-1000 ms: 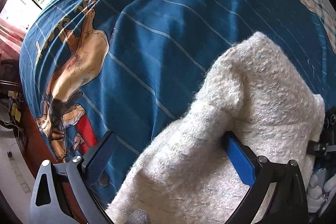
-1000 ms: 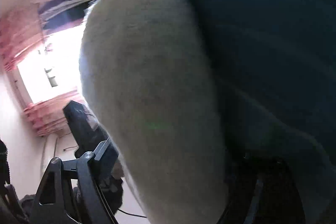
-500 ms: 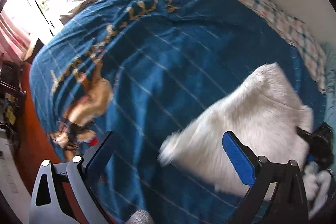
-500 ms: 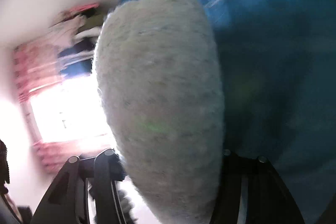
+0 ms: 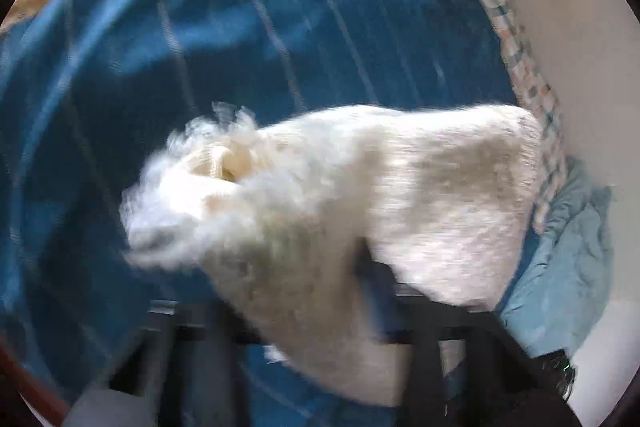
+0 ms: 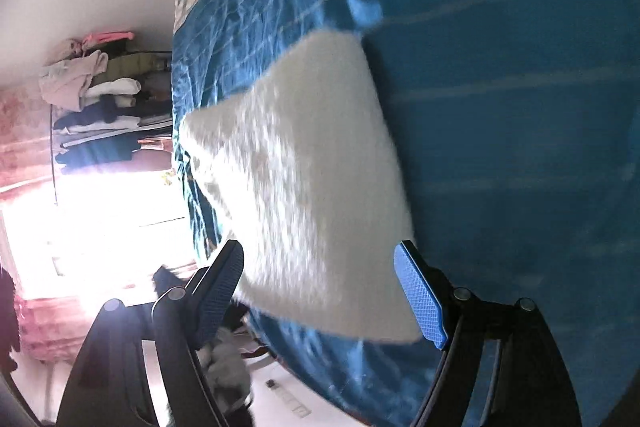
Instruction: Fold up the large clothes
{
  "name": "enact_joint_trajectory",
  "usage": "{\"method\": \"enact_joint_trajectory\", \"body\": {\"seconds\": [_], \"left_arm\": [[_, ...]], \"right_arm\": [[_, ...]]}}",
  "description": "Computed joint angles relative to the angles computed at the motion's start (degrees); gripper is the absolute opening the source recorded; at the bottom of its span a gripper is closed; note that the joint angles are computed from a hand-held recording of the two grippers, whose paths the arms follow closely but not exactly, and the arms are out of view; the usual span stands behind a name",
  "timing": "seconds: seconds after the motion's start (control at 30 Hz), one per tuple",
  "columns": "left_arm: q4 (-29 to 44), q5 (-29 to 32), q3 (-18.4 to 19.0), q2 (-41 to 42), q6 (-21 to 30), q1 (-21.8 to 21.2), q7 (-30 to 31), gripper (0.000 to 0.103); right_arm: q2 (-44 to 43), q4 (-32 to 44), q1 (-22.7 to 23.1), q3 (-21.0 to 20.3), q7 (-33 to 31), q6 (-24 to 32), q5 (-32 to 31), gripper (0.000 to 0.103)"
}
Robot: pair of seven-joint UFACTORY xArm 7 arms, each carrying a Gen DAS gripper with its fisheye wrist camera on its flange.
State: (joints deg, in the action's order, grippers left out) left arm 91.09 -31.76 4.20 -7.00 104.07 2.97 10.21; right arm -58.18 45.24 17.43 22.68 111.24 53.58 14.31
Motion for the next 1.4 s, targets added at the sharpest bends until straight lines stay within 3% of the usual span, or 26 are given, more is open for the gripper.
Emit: {"method": "enact_joint_trajectory", "body": {"seconds": [0.03, 0.07, 0.27, 0.5, 0.63, 0.67, 0.7, 0.73, 0.8, 0.9, 0.93, 0.97, 1.03, 1.13, 1.27, 1.4], "left_arm": [[-0.32, -0.04, -0.18, -1.31, -1.22, -0.08, 0.43, 0.01], [0.24, -0.57, 0.09, -2.5, -1.61, -0.13, 1.3, 0.008], [5.72, -0.55, 3.31, -4.2, 3.72, 0.85, 4.04, 0.007], [-6.62, 8.18, 1.67, -7.28, -3.93, 1.22, 6.31, 0.007], [-3.38, 8.92, 1.42, -5.35, -1.56, 0.23, 7.08, 0.013], [-1.55, 8.83, 1.47, -4.77, -0.54, 0.15, 7.2, 0.014], [1.78, 8.44, 1.81, -3.71, 1.81, 0.13, 7.5, 0.014], [3.55, 8.45, 1.89, -3.14, 3.01, 0.24, 7.8, 0.015], [8.78, 10.63, 1.67, -1.79, 5.84, 0.51, 8.85, 0.016], [13.21, 16.2, 0.71, -2.06, 6.02, 0.66, 12.99, 0.026], [14.73, 17.64, 0.35, -2.4, 4.93, 0.48, 14.72, 0.037], [15.14, 18.02, 0.43, -2.63, 4.44, 0.43, 16.16, 0.069], [18.92, 18.01, 0.11, -1.64, 3.56, -0.05, 17.89, 0.097], [19.5, 16.42, -0.8, -1.18, -1.32, -1.09, 20.05, 0.097], [18.5, 14.67, -3.83, 1.42, -9.0, -4.3, 21.66, 0.097], [19.32, 14.16, -6.75, 5.81, -12.23, -7.58, 22.64, 0.097]], "right_arm": [[-0.1, 0.04, -0.45, 1.33, 1.77, -0.7, 0.51, 0.08], [0.87, -0.1, -0.92, 1.82, 2.61, -1.86, 0.78, 0.08], [3.42, -1.08, -1.0, 3.88, 7.58, -4.7, -0.04, 0.08], [13.81, 5.63, 3.17, -1.62, -1.36, -0.38, -1.61, 0.08], [20.75, 12.63, 3.66, -3.08, -7.98, 3.33, -3.24, 0.078], [23.23, 14.92, 3.73, -3.2, -10.02, 4.37, -3.88, 0.07], [25.03, 16.4, 3.93, -3.31, -11.33, 5.2, -3.96, 0.047], [27.22, 17.58, 4.51, -3.7, -13.05, 5.54, -3.4, 0.036], [32.04, 18.4, 6.65, -5.26, -17.4, 5.35, -0.2, 0.031], [37.7, 19.94, 7.29, -5.8, -20.79, 7.67, -0.45, 0.031], [38.2, 20.42, 7.23, -6.29, -20.92, 8.03, -0.14, 0.031], [38.29, 21.34, 7.17, -7.33, -20.84, 8.81, 1.37, 0.031], [37.84, 23.6, 6.52, -8.02, -20.21, 10.53, 1.4, 0.031], [37.02, 29.09, 3.51, -6.86, -16.53, 13.59, -5.18, 0.033], [38.71, 29.69, -0.38, -7.69, -15.68, 9.17, -10.71, 0.034], [45.48, 28.65, -1.58, -10.67, -18.26, 7.61, -9.28, 0.033]]}}
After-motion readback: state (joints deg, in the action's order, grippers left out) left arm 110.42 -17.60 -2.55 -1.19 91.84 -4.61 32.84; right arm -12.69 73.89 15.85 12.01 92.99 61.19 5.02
